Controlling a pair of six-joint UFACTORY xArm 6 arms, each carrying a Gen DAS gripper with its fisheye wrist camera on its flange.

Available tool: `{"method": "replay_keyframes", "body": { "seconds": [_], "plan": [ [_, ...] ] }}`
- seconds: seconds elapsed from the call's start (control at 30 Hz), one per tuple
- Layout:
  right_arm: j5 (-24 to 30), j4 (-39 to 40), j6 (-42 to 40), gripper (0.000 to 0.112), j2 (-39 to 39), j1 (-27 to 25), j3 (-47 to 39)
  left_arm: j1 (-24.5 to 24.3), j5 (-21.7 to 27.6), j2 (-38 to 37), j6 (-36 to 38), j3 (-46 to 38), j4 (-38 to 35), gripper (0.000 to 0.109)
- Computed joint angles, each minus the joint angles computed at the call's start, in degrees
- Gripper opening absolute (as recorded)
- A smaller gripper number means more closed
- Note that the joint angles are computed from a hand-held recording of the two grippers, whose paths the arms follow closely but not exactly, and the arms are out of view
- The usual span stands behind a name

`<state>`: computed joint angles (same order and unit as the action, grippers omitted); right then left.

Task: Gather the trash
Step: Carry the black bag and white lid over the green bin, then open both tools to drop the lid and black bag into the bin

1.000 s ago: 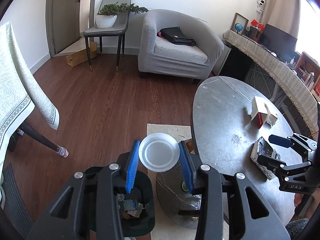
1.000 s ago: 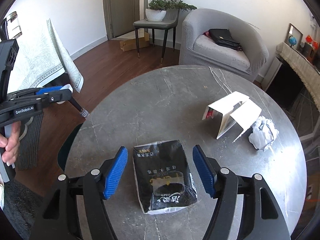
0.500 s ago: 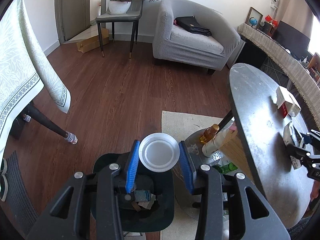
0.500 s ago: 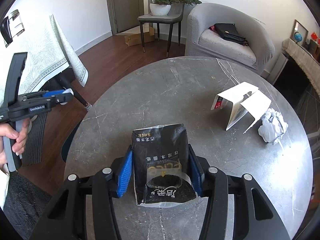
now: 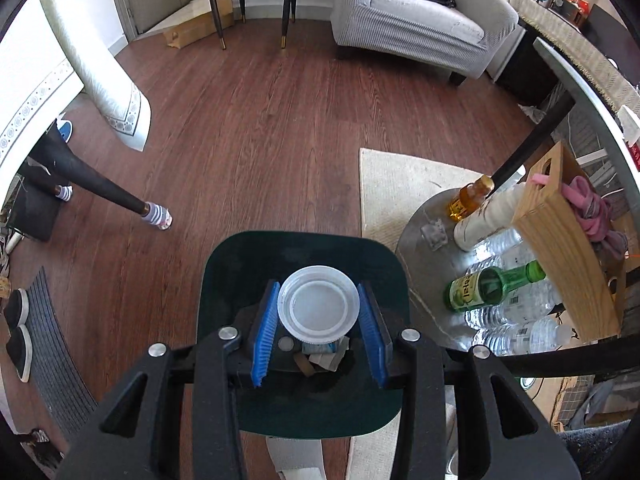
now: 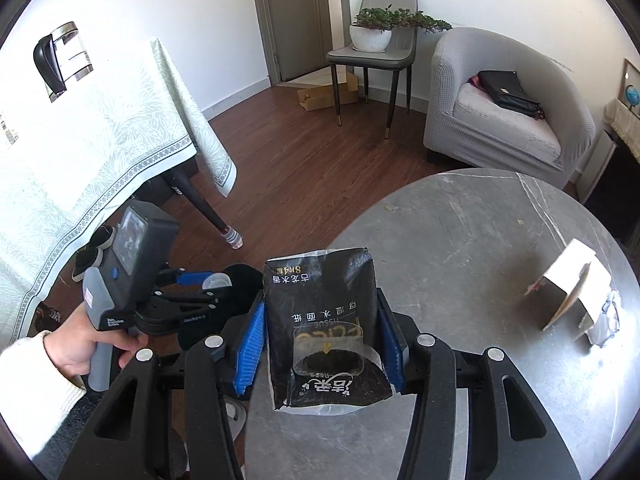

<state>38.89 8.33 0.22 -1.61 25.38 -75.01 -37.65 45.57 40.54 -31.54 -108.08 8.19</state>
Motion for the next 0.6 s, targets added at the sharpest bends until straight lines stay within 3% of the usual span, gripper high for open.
{"method": "replay_keyframes", "body": {
  "seconds": [0.33, 0.47, 0.6],
  "plan": [
    [1.6, 0.3, 0.3, 0.051, 7.3, 4.1, -7.9, 1.1, -0.4, 0.7, 6.9, 3.1, -12.2, 0.042],
    [2.2, -0.2, 1.4, 0.051, 9.3, 4.6, -9.9, 0.9, 2.4, 2.7, 10.7, 0.9, -16.3, 0.043],
    [3.0, -1.1, 2.4, 0.051, 12.0, 5.3, -12.3, 0.7, 4.3, 2.5, 10.5, 1.1, -14.6, 0.047]
  ]
}}
